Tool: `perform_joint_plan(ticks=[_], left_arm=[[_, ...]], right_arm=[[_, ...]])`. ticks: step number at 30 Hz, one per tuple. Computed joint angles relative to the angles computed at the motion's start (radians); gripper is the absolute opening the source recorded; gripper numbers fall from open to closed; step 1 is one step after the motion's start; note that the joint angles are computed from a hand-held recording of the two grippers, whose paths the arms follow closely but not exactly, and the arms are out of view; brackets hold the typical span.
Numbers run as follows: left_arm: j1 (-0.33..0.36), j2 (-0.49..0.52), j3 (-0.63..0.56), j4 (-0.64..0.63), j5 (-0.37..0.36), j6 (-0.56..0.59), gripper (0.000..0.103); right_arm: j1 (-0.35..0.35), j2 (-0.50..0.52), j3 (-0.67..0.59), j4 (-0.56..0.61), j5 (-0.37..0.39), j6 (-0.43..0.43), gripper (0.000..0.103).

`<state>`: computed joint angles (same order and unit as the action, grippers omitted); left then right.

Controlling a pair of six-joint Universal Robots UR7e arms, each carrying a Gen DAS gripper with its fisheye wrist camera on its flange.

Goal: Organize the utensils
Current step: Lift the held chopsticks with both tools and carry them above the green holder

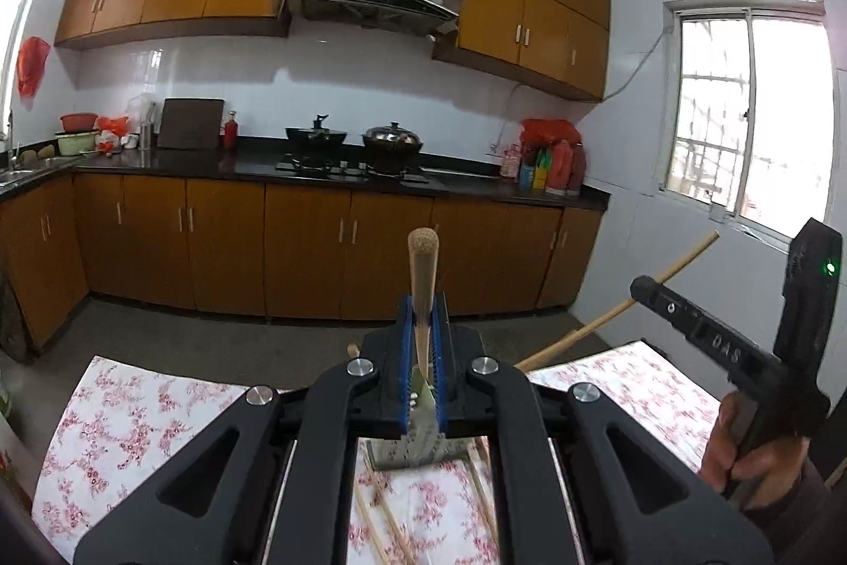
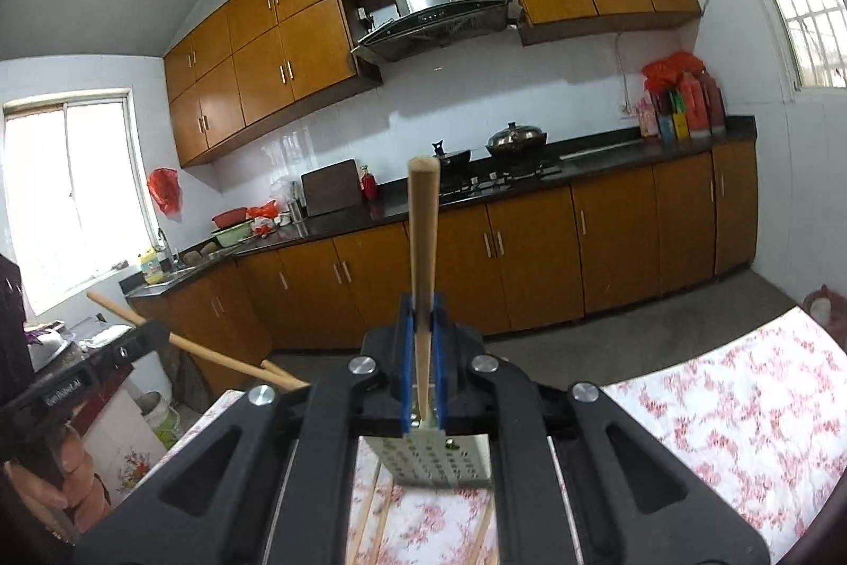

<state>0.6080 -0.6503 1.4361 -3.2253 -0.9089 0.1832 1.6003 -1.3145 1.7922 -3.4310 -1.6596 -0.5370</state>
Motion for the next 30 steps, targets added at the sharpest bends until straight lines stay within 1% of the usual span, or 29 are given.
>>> perform_joint_plan(ticks=[2,3,8,14,19,22,24,28,30], left_arm=[[0.005,0.032,-0.038,0.01,0.023,0.011,0.007],[0.009,0.042,-0.052,0.035,0.028,-0.003,0.007],[0.032,0.052,-0.07,0.119,0.012,-0.067,0.007],[0.049,0.069,-0.096,0.176,0.025,-0.089,0.007],[0.069,0.082,-0.116,0.23,0.014,-0.133,0.007],[0.08,0.074,-0.112,0.257,-0.003,-0.171,0.007],[0.08,0.063,-0.095,0.243,-0.006,-0.176,0.007],[0.076,0.051,-0.083,0.223,-0.005,-0.183,0.008],[0.072,0.036,-0.062,0.2,-0.003,-0.181,0.008]], right_arm=[[0.006,0.028,-0.022,-0.013,-0.028,-0.02,0.008],[0.005,0.043,-0.036,-0.006,-0.041,-0.025,0.008],[-0.008,0.088,-0.088,0.046,-0.073,0.0,0.008],[-0.023,0.123,-0.13,0.084,-0.095,0.022,0.008],[-0.025,0.151,-0.159,0.106,-0.12,0.024,0.008],[-0.022,0.153,-0.157,0.097,-0.129,0.023,0.012],[-0.023,0.147,-0.145,0.085,-0.127,0.022,0.019],[-0.026,0.125,-0.114,0.056,-0.118,0.019,0.024],[-0.029,0.108,-0.087,0.031,-0.113,0.017,0.028]])
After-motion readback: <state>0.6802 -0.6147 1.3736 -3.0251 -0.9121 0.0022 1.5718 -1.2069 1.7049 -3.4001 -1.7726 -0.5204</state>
